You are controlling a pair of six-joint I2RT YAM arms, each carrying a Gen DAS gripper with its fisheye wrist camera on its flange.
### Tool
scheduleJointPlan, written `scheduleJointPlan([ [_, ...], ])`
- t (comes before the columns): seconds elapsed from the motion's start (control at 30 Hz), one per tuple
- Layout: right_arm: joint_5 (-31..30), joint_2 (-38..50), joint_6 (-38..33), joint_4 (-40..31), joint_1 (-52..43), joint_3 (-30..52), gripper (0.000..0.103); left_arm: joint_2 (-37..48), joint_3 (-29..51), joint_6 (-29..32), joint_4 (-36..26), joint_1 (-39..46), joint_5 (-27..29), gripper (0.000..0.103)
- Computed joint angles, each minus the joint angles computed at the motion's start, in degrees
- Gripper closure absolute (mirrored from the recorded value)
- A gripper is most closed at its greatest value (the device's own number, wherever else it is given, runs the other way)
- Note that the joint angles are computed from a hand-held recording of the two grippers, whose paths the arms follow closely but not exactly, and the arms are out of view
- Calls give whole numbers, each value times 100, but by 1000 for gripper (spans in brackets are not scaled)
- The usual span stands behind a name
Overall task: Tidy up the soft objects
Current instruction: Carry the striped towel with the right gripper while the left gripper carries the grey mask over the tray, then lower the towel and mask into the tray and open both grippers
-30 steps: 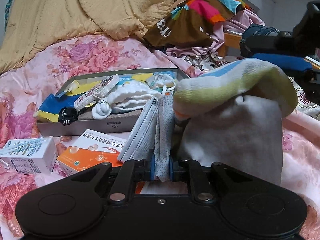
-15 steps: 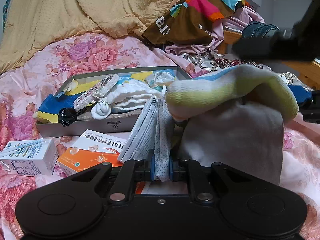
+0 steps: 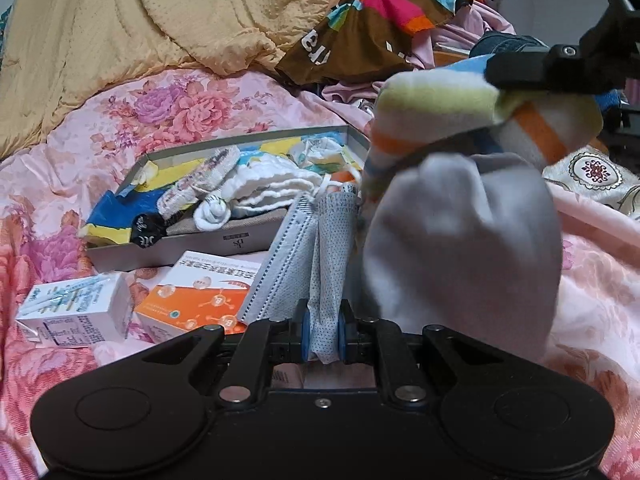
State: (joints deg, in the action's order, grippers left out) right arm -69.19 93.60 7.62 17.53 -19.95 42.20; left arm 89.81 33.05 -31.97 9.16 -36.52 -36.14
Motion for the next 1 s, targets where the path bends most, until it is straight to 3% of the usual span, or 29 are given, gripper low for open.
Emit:
scheduleJointPlan([
  [0.3, 294, 194, 1769, 2326, 346, -76, 93, -1113, -88, 711, -515, 168, -130, 89],
  [0.37, 427, 416, 2023, 2613, 540, 135, 93, -1269, -13, 940, -602, 411, -11, 89],
  [0.47, 785, 639, 1811, 2513, 864, 528, 93, -1386, 140, 1135, -613, 894, 318, 89],
  [0.73, 1403, 1861, 2725, 4081, 1407, 1410, 93, -563, 887, 1906, 61, 2055, 1072, 89],
  [0.83, 1552, 2226, 2508, 3854, 1561, 1798, 92, 61, 1326, 2053, 316, 2354, 1328, 89],
  [1.0, 1916, 2681, 1919, 2621, 1761, 2492, 92, 1085, 2179, 1972, 280, 2718, 1702, 89],
])
